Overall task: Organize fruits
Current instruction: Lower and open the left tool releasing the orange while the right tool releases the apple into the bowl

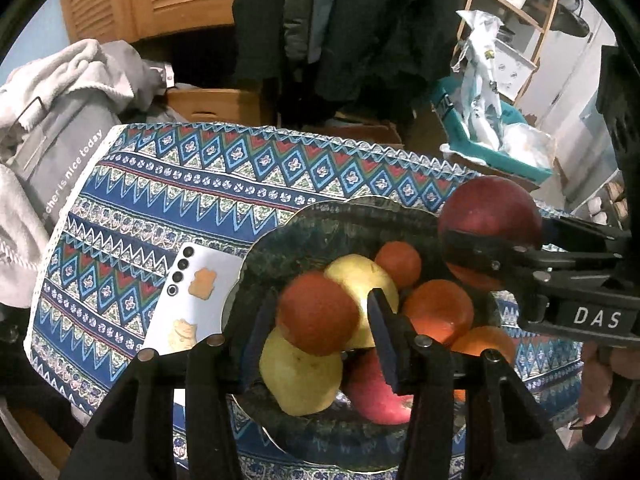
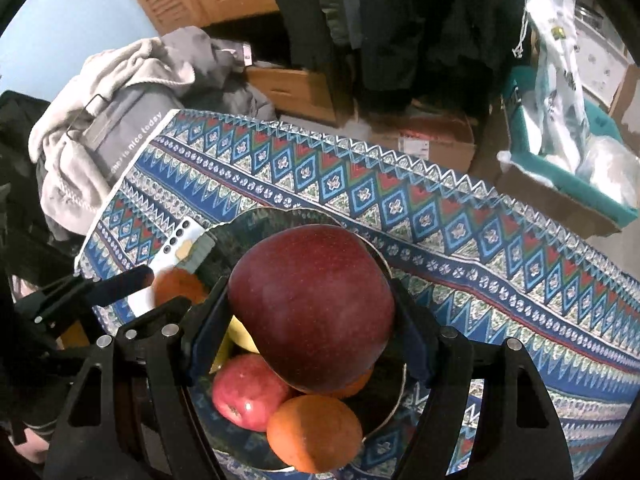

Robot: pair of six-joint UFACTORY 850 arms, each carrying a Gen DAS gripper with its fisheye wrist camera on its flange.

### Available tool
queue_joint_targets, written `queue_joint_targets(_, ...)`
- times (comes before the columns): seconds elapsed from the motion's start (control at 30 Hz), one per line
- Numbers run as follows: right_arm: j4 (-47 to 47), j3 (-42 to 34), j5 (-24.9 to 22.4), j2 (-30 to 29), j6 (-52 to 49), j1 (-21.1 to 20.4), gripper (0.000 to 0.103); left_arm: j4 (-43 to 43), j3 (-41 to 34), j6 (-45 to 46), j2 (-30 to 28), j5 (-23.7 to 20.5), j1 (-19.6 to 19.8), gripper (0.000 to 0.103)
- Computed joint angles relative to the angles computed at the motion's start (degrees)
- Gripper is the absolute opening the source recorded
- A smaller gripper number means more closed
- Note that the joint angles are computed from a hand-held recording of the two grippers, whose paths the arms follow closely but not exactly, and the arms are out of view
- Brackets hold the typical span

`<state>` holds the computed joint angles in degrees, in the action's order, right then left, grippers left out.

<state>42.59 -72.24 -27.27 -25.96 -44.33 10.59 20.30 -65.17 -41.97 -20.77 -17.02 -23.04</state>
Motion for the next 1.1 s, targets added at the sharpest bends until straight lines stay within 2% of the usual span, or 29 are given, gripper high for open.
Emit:
queue_joint_targets(0.2,-1.42,-1.35,-1.40,-1.90,1.34,0.31,0.075,0.10,0.17,-0.46,0.01,-0.47,0.17,0.057)
queue_joint_targets(0.63,-6.76,-3.44,-1.57,-5.62,5.98,1.63,0.076,2.04,1.66,-2.55,1.60,-1.04,0.12,0.057)
queue_joint_targets(0.97,-8.00,-2.75,0.50,-4.28,6.00,1.82,0.079,5.61,2.62,-6.56,2.62,-0.90,0.16,0.059)
queue_joint_targets(1.1,-8.22,-2.61,0.65,-3.87,6.40,1.63,0.080,6.27,2.85,-7.49,3.07,-0.83,0.00,0.062)
